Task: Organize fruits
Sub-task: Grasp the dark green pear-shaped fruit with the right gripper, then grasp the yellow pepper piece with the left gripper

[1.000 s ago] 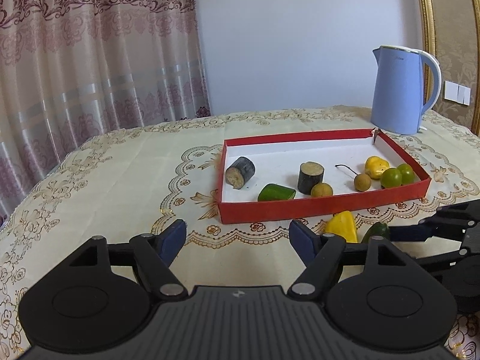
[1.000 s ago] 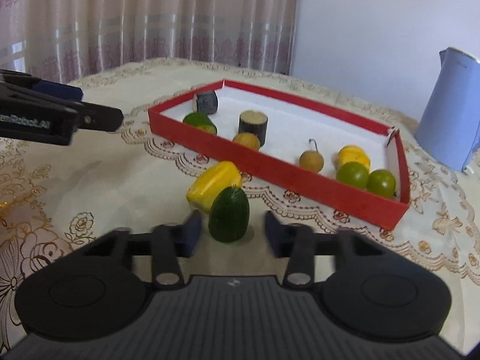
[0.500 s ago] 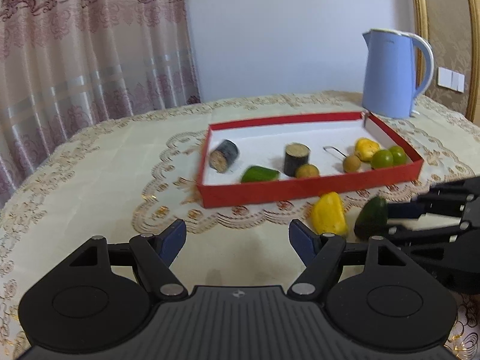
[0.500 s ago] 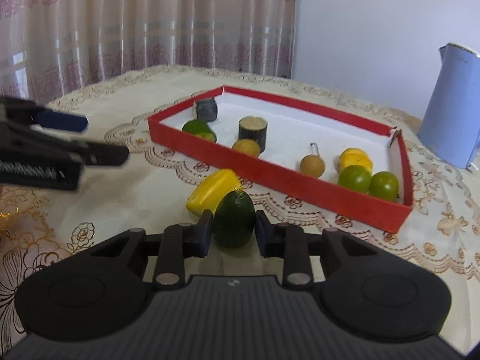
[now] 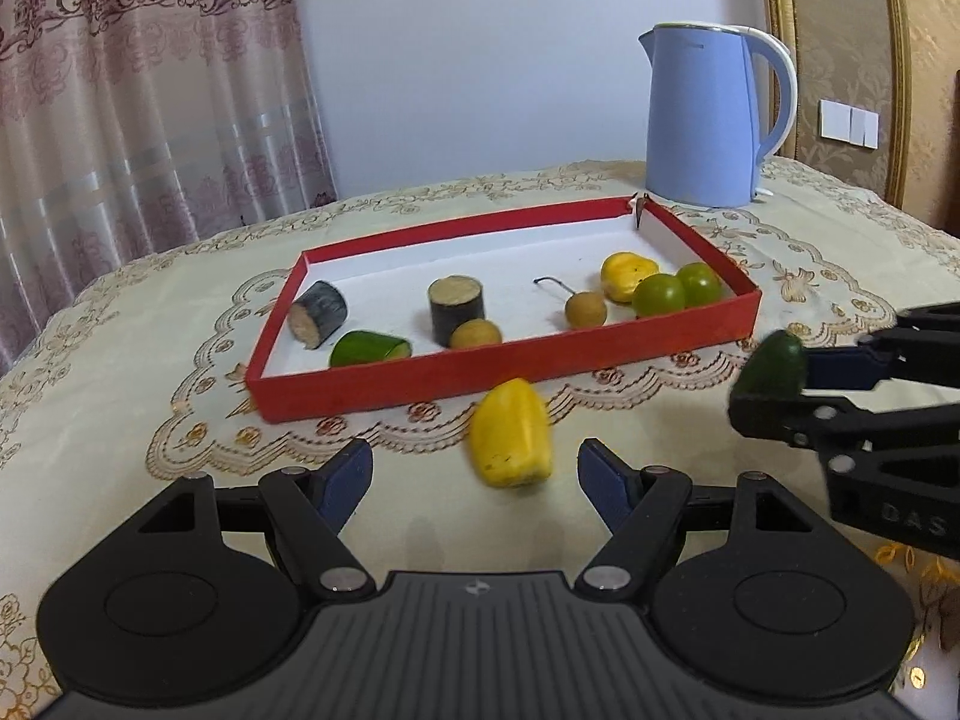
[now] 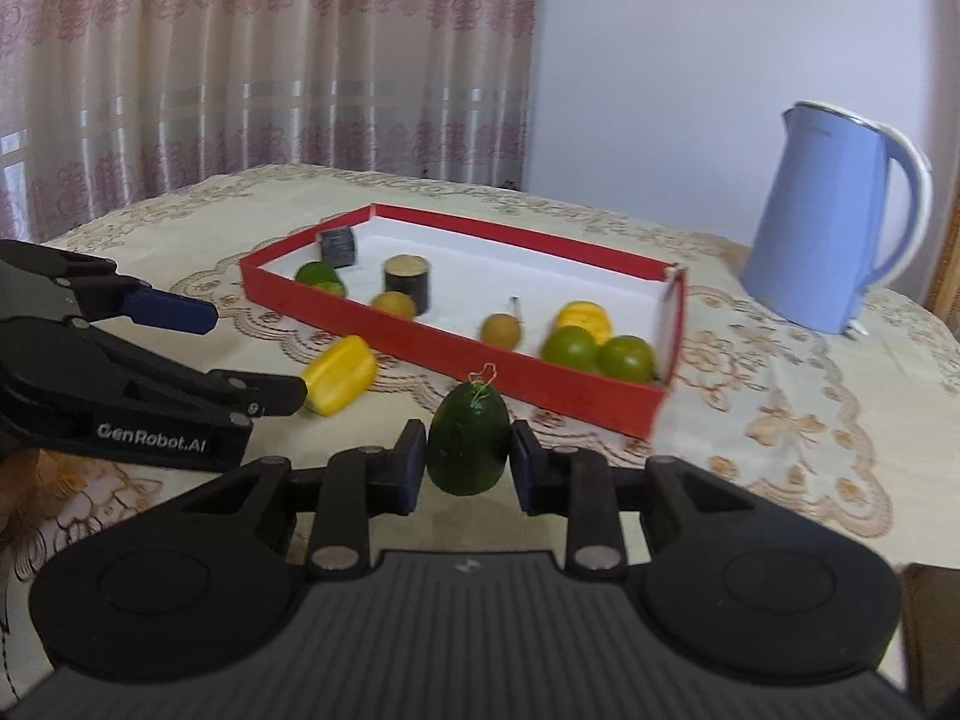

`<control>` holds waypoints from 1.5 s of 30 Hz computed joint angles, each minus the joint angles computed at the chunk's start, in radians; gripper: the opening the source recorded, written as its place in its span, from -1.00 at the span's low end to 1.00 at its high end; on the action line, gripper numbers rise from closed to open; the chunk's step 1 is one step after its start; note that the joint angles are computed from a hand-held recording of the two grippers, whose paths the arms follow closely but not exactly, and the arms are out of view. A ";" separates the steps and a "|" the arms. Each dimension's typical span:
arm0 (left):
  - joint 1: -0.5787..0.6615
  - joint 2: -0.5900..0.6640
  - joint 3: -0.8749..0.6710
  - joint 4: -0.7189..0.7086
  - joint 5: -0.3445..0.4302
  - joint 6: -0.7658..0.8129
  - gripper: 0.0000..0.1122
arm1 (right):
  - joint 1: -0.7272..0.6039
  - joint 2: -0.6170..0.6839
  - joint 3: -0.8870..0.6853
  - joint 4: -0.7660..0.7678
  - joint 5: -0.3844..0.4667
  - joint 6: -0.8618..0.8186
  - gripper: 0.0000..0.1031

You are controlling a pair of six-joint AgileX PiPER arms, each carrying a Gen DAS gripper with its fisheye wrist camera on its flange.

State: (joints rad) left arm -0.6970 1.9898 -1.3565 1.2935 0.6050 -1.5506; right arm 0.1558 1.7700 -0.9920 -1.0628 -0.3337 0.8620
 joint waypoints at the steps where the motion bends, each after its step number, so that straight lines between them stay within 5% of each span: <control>1: -0.002 0.012 -0.021 -0.016 0.007 0.017 0.34 | -0.010 -0.002 0.004 -0.004 -0.005 0.003 -0.45; 16: 0.014 0.206 -0.343 -0.297 0.121 0.301 0.34 | -0.091 0.017 0.031 -0.040 -0.068 0.027 -0.45; 37: 0.012 0.217 -0.351 -0.300 0.111 0.302 0.26 | -0.100 0.040 0.019 -0.055 -0.072 0.048 -0.45; 45: 0.018 0.202 -0.323 -0.290 0.098 0.264 0.06 | -0.102 0.042 0.023 -0.043 -0.081 0.037 -0.45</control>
